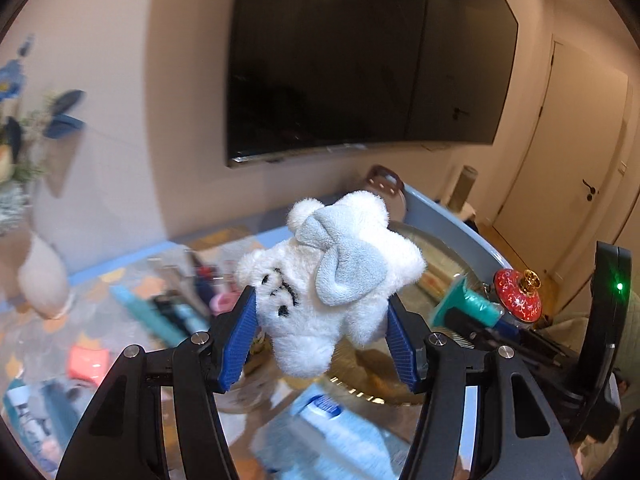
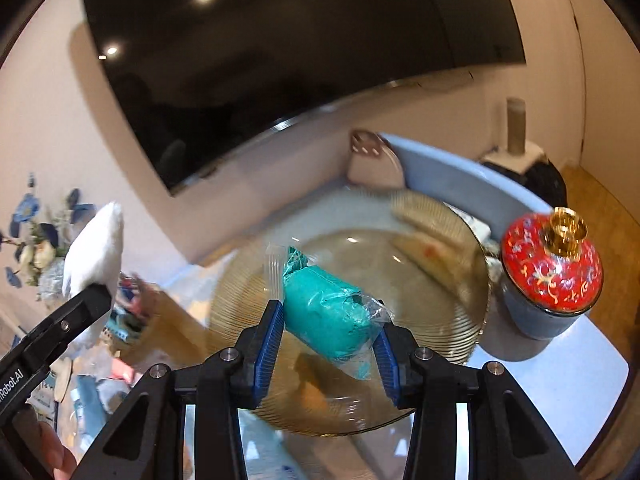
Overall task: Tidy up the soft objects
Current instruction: 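Carry both items to the gold glass plate and open both tools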
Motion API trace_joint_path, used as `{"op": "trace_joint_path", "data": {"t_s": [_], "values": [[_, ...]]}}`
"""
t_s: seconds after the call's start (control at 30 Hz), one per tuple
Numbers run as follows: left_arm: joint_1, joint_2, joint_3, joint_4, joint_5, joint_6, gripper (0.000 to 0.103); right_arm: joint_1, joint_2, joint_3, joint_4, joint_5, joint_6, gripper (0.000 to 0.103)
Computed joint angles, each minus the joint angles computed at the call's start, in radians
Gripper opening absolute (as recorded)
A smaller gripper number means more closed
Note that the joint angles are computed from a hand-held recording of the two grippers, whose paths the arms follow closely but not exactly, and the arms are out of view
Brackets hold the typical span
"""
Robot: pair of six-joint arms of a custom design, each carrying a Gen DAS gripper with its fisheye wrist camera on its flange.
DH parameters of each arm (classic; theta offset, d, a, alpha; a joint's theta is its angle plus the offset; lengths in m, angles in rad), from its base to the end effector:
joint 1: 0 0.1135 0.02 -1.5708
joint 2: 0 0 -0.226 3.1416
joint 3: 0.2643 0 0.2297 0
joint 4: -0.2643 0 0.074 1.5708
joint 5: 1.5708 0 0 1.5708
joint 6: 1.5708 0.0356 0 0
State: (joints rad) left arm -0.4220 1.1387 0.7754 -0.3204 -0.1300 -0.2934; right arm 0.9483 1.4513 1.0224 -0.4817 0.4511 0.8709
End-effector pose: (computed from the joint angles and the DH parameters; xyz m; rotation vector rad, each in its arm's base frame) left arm 0.2196 -0.0935 0.2270 0.0754 2.2573 -0.2379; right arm 0.1786 0.2222 0.2165 0.0947 2.3813 0.3077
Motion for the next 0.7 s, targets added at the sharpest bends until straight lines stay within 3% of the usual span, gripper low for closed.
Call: {"op": "trace_joint_path", "data": {"t_s": [0.03, 0.1, 0.17, 0.3, 0.5, 0.7], "values": [[-0.004, 0.028, 0.008, 0.015, 0.007, 0.002, 0.059, -0.015, 0.011, 0.004, 0.001, -0.013, -0.006, 0.043], [-0.022, 0.058, 0.014, 0.043, -0.009, 0.004, 0.071, -0.034, 0.023, 0.008, -0.004, -0.031, -0.011, 0.045], [-0.04, 0.071, 0.023, 0.045, -0.038, 0.003, 0.075, -0.047, 0.014, 0.001, -0.007, -0.056, -0.016, 0.064], [-0.046, 0.043, 0.016, 0.031, -0.017, 0.012, 0.075, -0.037, -0.036, -0.038, 0.009, -0.035, -0.02, 0.065], [0.019, -0.254, -0.083, -0.115, 0.034, 0.04, 0.075, 0.027, -0.106, -0.051, -0.029, 0.001, 0.022, 0.065], [0.144, -0.67, -0.099, -0.45, 0.053, 0.06, 0.075, 0.178, -0.095, 0.015, -0.07, 0.074, 0.069, 0.065]]}}
